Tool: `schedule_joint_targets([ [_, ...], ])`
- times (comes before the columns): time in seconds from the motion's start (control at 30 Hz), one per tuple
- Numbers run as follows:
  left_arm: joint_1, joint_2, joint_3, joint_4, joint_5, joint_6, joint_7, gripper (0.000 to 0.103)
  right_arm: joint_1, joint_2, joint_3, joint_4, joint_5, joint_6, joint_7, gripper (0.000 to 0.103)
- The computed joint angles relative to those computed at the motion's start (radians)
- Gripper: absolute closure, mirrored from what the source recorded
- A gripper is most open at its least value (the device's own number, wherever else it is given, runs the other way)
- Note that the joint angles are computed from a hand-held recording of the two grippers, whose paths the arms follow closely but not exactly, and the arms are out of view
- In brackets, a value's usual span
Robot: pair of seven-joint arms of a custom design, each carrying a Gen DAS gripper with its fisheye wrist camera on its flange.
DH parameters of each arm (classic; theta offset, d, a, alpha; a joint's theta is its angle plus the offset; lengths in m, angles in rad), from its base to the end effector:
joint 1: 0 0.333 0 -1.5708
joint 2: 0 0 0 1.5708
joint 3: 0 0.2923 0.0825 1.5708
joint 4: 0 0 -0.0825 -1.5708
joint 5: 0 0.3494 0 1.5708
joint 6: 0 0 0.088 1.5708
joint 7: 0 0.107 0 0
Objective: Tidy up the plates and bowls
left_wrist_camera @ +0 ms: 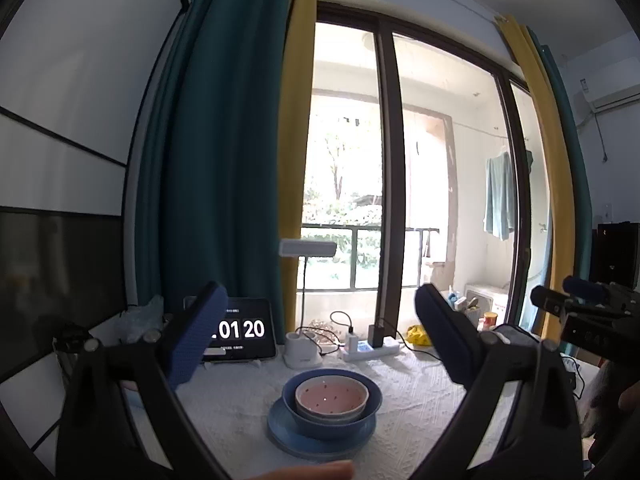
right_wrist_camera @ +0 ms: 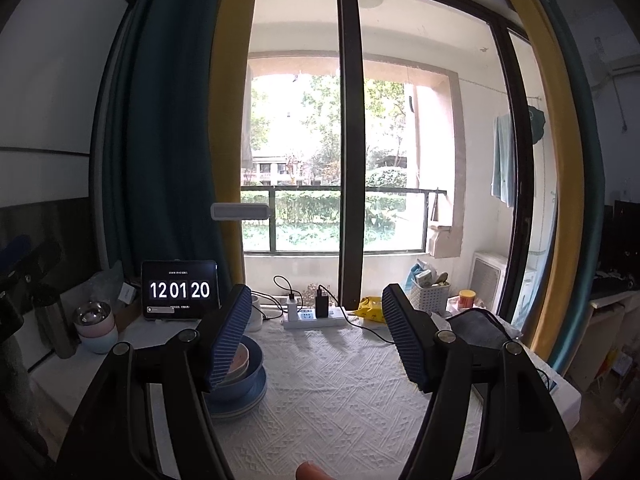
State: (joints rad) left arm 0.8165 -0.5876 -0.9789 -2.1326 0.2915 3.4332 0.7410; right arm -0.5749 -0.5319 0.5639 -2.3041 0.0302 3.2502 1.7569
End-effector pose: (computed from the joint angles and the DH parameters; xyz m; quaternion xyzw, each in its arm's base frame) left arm 0.4152 -0.2470 0.6766 -0.4640 0.5206 -0.5660 0.4398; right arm 0.4281 0.0607 0.6741 -0.5208 0.5537 -0.5002 0.4148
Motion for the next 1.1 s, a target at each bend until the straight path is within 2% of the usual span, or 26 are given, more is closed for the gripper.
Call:
schedule_joint_targets([
  [0.4,-0.035,0.009,0.018,-0.007,0.005,-0.002,0.022,0.007,-0.01,-0.005,0.005,-0.003,-0.009,-0.007,0.026,0.032],
  [1.1,-0.035,0.01,0.015,-0.006,0.006,-0.008,0.021,0.007,-0.017,-0.003,0.008,0.002,-0.023,-0.014,0.042,0.032],
])
